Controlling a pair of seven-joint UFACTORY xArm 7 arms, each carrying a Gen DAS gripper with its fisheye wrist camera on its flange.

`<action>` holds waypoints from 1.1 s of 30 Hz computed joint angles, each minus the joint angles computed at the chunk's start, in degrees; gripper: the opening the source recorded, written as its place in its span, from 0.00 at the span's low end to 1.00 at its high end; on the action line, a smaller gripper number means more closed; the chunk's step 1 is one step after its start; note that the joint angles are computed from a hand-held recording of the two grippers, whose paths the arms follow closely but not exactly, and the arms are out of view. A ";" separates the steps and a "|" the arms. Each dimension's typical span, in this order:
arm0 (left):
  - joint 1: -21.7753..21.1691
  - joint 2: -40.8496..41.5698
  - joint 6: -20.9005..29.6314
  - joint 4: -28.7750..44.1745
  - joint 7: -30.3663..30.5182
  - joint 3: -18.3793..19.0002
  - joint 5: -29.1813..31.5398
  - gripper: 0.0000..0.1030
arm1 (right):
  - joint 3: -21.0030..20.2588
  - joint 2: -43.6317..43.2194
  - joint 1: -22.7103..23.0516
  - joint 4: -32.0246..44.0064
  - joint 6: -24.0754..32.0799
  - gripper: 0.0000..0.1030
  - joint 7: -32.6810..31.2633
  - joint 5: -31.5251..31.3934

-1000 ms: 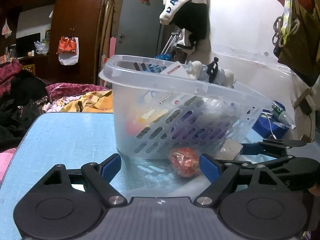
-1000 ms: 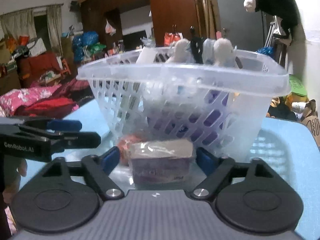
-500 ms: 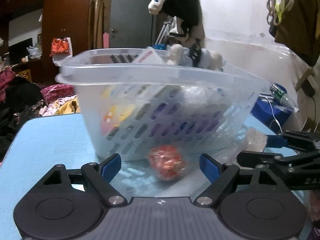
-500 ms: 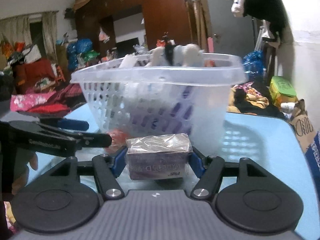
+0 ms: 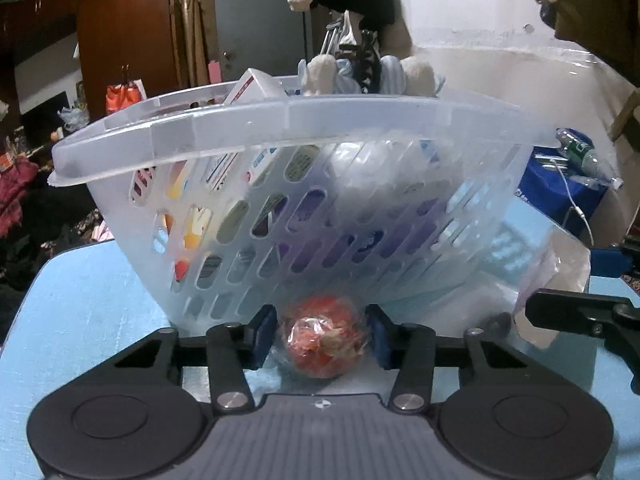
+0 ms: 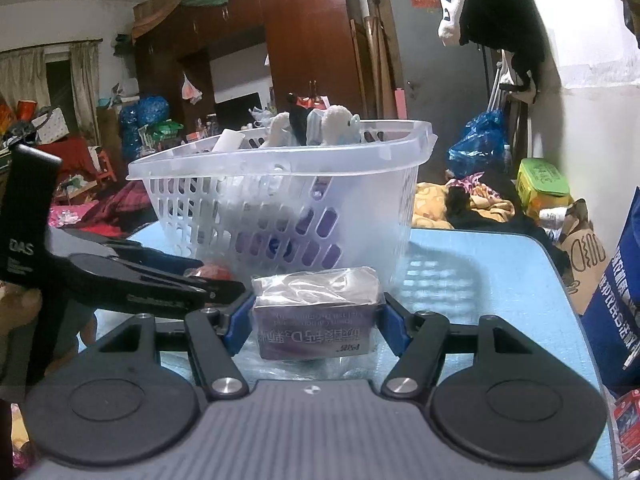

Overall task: Organize objects
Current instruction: 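Grasp the red ball with the left gripper while the right grasps the soap bar, then lift the ball in the left gripper while the right lifts the soap over the basket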

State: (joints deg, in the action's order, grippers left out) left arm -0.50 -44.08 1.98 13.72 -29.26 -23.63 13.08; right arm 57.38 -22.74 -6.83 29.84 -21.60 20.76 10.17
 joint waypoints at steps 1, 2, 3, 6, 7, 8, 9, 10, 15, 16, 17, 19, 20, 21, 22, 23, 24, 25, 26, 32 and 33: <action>-0.34 -0.65 -0.68 -0.70 0.12 0.45 0.00 0.48 | 0.05 -0.07 0.08 -0.21 -0.37 0.66 0.08 0.02; -0.28 -1.57 -1.63 -1.52 0.01 0.30 -0.01 0.48 | -0.02 -0.08 0.25 -0.49 -0.91 0.66 0.08 0.02; -0.38 -3.13 -2.86 -2.85 0.08 0.31 0.01 0.47 | 0.00 -0.35 0.42 -0.91 -1.54 0.66 0.04 0.28; -2.00 -8.40 -4.74 -6.72 0.47 1.70 -0.82 0.47 | -0.32 -1.39 1.64 -3.00 -5.22 0.66 -0.13 1.58; -3.65 -10.85 -4.76 -8.27 0.86 3.23 -1.30 0.47 | -0.50 -1.82 2.34 -3.75 -6.59 0.66 -0.45 2.34; -5.60 -14.98 -3.28 -9.96 0.92 4.44 -1.92 0.47 | -0.86 -2.25 3.25 -4.66 -8.35 0.66 -0.77 3.17; -6.88 -19.04 -1.31 -11.28 0.83 4.99 -2.35 0.47 | -1.47 -2.55 4.35 -5.32 -9.85 0.66 -1.14 3.79; -8.51 -23.48 0.85 -12.44 0.91 5.80 -2.64 0.47 | -2.44 -2.96 5.81 -6.17 -11.66 0.66 -1.43 4.18; -14.00 -39.82 9.75 -12.07 3.21 8.74 -2.67 0.47 | -3.48 -6.78 9.64 -7.98 -18.90 0.65 -4.95 8.03; -14.07 -40.25 10.18 -10.87 3.85 9.13 -2.70 0.47 | -2.27 -8.16 9.03 -7.53 -19.56 0.65 -6.60 9.74; -14.09 -40.01 10.07 -9.48 4.53 9.55 -2.82 0.47 | -1.09 -9.49 8.27 -6.93 -20.18 0.65 -8.29 11.40; -13.24 -36.67 8.20 -5.79 6.05 9.86 -3.01 0.47 | 0.41 -10.94 6.80 -4.81 -20.73 0.65 -11.15 13.56; -12.23 -33.62 6.57 -3.51 6.49 9.50 -3.16 0.47 | 0.48 -10.94 6.11 -3.28 -20.61 0.65 -12.51 13.32; -11.16 -30.96 4.99 -1.67 6.72 9.13 -3.41 0.47 | 1.21 -10.82 4.81 -1.52 -19.99 0.65 -13.90 13.55; -9.49 -27.81 3.25 0.32 6.57 8.24 -3.67 0.47 | 2.60 -11.01 2.59 0.87 -18.33 0.65 -15.46 14.28; -7.77 -23.73 2.06 2.96 6.38 7.49 -4.02 0.47 | 3.62 -11.08 0.44 3.25 -15.85 0.65 -16.47 14.38; -7.45 -20.49 1.61 4.98 6.59 7.56 -4.42 0.47 | 3.96 -10.61 -1.24 5.53 -13.21 0.65 -16.58 13.64; -7.01 -17.19 0.82 6.70 6.84 7.44 -4.67 0.47 | 3.90 -9.44 -2.53 7.73 -10.72 0.65 -16.29 12.47; -5.29 -13.86 0.66 8.83 6.84 6.45 -4.68 0.47 | 4.55 -8.31 -4.55 10.10 -8.03 0.65 -16.06 11.57; -3.15 -1.94 4.31 15.33 7.84 6.48 -4.72 0.47 | 10.94 -2.73 -16.51 19.87 7.00 0.65 -12.60 7.59; -3.28 -0.85 4.44 15.65 7.91 6.71 -4.77 0.47 | 12.83 -1.77 -19.03 21.37 8.96 0.65 -11.64 6.73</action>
